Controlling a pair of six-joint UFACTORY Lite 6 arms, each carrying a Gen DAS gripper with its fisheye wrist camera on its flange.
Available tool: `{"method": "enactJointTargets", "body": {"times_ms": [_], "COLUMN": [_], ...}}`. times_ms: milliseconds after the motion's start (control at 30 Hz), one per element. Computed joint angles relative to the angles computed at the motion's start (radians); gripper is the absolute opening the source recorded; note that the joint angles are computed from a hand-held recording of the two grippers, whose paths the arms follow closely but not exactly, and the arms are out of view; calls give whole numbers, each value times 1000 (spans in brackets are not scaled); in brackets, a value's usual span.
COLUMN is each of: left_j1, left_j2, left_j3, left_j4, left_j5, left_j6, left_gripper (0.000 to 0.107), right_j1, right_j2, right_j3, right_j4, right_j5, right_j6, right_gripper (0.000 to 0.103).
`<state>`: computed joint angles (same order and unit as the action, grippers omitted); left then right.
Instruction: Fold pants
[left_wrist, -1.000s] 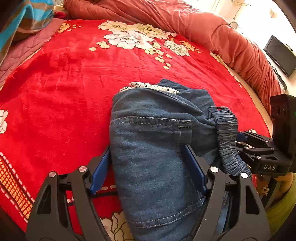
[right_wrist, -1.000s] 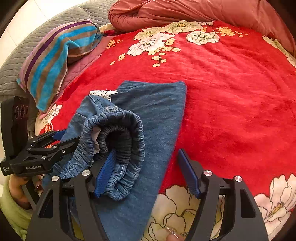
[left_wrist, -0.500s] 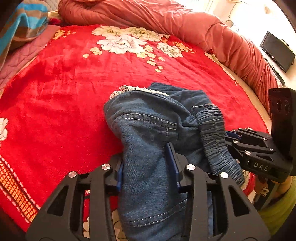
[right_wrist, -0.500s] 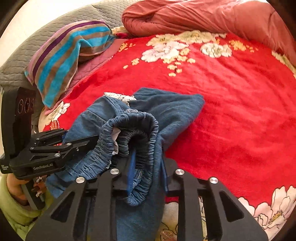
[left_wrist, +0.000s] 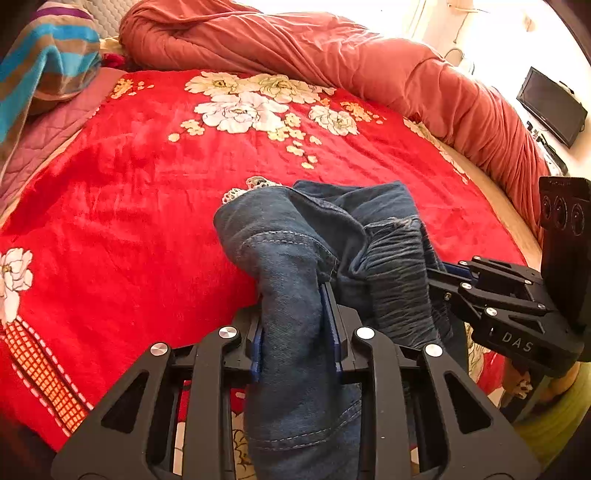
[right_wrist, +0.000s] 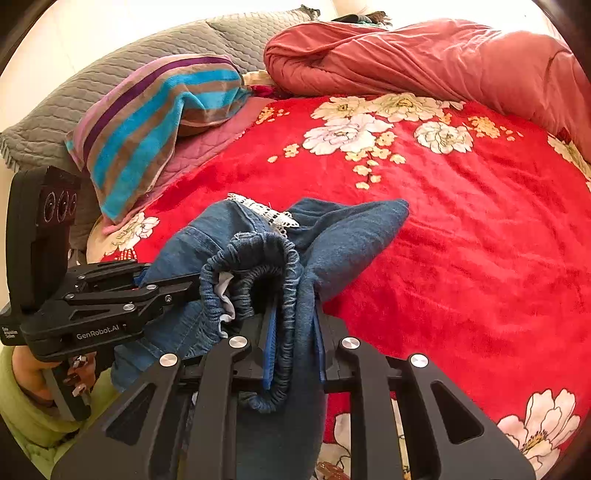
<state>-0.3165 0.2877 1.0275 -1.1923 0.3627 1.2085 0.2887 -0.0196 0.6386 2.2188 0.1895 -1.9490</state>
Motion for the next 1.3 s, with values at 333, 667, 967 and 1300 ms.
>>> {"method": "enactJointTargets", "body": {"times_ms": [333, 667, 967, 1300], "left_j1": [7, 38, 56, 65], "left_j2": [24, 137, 215, 248], "left_j3": [90, 241, 318, 358], "left_j4": [84, 135, 122, 101], "left_j5": [-1, 14, 28, 33], "left_j6": [-86, -132, -125, -108], "left_gripper": [18, 18, 18, 18], "right_j1": [-14, -40, -43, -36], "right_j2": [59, 199, 286, 328], "right_j3": [115, 276, 368, 423], "right_j4": [-90, -162, -231, -280], "right_j5": [-13, -22, -36, -55], "right_j6": [48, 85, 143, 183], "right_gripper": [16, 15, 15, 15]}}
